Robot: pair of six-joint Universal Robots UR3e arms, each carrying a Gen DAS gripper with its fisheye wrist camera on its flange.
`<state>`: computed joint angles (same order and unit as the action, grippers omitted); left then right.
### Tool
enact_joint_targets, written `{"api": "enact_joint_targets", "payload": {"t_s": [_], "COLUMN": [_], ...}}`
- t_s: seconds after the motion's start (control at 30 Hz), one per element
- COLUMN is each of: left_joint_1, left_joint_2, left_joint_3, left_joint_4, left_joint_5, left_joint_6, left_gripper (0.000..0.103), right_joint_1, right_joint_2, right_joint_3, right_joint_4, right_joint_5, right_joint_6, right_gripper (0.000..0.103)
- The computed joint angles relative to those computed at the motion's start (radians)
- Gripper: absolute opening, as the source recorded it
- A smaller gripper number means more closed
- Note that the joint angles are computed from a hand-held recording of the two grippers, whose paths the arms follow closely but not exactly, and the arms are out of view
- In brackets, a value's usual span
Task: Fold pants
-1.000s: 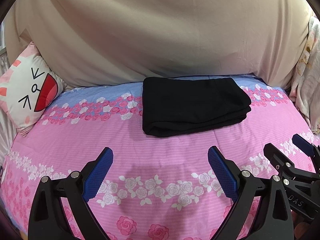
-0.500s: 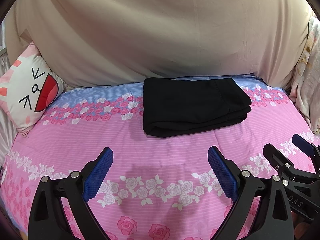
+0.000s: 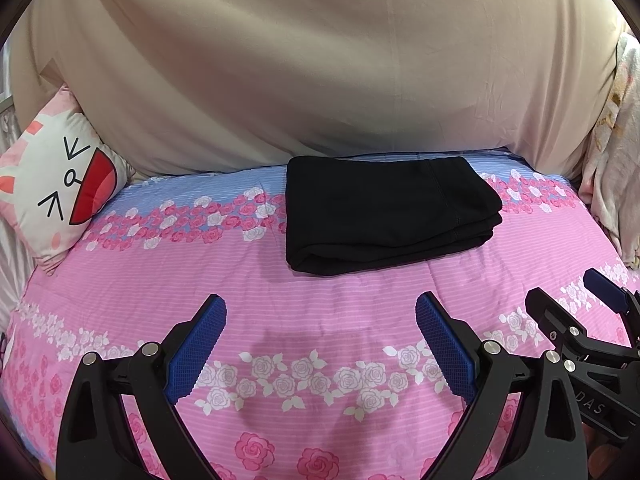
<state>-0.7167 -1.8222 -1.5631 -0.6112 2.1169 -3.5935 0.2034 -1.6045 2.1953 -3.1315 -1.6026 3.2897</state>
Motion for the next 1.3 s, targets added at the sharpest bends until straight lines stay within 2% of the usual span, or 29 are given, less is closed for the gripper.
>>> {"api": "enact_joint_targets", "payload": {"t_s": [1.3], "left_joint_1": [0.006], "left_joint_2": [-0.006], "left_joint_3": [0.011], "left_joint_4": [-0.005], "left_joint_5": [-0.002], "left_joint_6": [0.013], "left_gripper": [0.094], "right_joint_1": [-0.002], "right_joint_2": [0.008], "right_joint_3": [-0.006], "right_joint_4": [0.0], "right_joint_5": [0.001], "right_joint_6": [-0.003], "right_gripper": [0.091]}}
